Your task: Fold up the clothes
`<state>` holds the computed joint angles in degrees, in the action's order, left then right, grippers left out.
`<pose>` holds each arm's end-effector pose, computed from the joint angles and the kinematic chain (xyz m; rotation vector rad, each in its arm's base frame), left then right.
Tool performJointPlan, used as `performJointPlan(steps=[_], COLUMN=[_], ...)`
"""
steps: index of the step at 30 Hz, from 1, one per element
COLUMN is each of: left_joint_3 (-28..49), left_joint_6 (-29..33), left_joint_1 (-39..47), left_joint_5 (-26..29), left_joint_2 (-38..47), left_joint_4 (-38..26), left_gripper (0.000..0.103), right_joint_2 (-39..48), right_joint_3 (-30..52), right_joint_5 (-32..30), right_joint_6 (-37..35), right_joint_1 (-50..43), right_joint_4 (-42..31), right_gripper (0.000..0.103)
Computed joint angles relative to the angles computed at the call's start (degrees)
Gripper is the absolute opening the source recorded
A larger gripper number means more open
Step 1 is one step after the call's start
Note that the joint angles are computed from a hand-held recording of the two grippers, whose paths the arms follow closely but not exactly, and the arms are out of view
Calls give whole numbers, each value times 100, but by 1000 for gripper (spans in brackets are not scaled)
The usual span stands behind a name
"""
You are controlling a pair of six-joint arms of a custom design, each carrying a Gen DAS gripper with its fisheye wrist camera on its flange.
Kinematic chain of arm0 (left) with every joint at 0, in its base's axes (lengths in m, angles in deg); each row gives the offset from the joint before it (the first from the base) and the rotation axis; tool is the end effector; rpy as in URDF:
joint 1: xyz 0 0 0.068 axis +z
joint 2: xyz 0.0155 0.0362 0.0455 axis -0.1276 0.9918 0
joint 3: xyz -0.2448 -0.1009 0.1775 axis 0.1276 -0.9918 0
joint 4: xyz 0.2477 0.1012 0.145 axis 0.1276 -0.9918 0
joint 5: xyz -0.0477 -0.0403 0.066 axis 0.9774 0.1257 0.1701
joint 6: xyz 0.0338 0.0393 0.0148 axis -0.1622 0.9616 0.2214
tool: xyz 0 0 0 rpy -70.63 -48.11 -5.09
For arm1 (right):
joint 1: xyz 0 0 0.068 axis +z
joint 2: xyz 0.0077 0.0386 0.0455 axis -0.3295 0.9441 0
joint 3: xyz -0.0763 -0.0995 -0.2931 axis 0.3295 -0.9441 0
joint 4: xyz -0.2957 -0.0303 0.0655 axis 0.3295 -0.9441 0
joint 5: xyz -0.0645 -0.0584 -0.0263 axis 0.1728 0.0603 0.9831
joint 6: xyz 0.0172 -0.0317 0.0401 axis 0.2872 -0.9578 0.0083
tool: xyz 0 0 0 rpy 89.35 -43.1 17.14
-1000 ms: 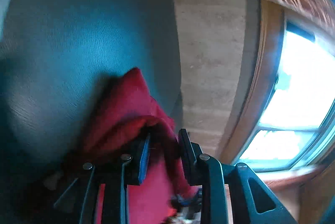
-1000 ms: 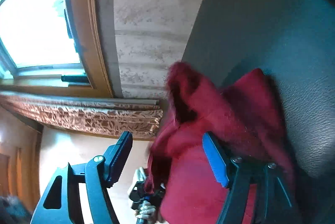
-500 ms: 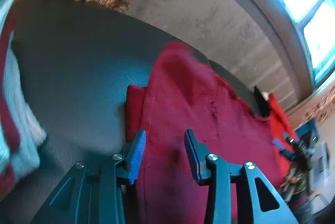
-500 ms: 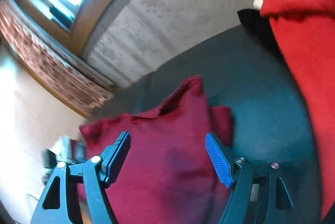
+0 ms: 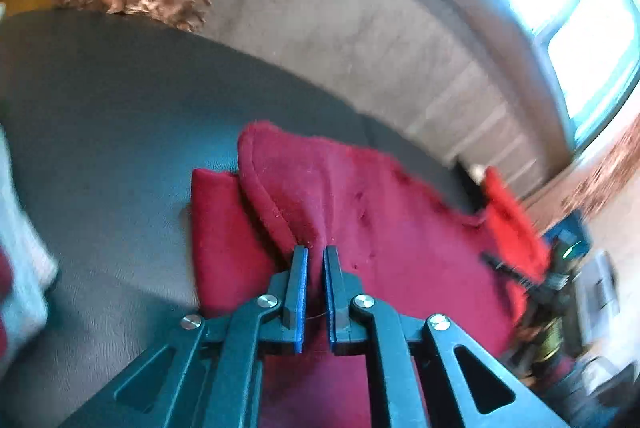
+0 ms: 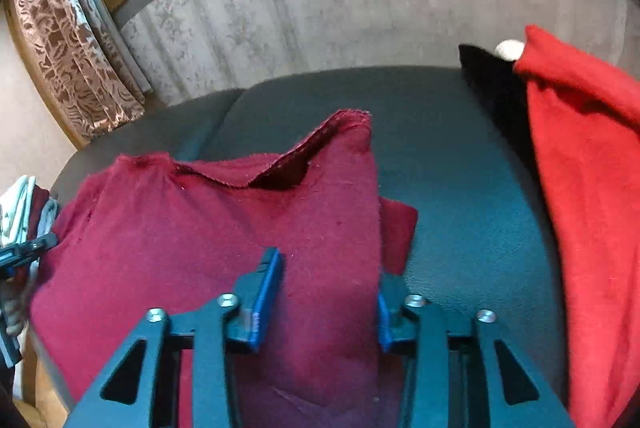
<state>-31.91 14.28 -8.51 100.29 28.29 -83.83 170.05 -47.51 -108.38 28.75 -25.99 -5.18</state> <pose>0.2094 -0.0184 0.1642 -0.2957 2.3530 -0.7031 0.3253 -0.0256 0.1062 -0.1684 2.4412 0.3471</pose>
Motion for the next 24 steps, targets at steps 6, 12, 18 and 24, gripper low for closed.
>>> performJointPlan(steps=[6,12,18,24], left_joint_3=[-201,-534,-846,-924], left_joint_6=[-28,-567,-597,-570], left_joint_1=[81,-466,-611,-666], left_joint_5=[-391,-697,-978,-811], left_joint_2=[-185,-1607,-3435,-4550], left_joint_4=[-718,-1376,-2931,-3598], left_gripper=[8,30,37,39], right_joint_2=[-84,167,303,-534], right_joint_3=[-298,-391,-519,-788], right_joint_5=[-238,-338,-892,331], right_joint_6=[32,-15,-62,-74], right_joint_1=[-149,-166,-459,-125], right_joint_4=[216,465,747,595], right_gripper=[36,39,48,77])
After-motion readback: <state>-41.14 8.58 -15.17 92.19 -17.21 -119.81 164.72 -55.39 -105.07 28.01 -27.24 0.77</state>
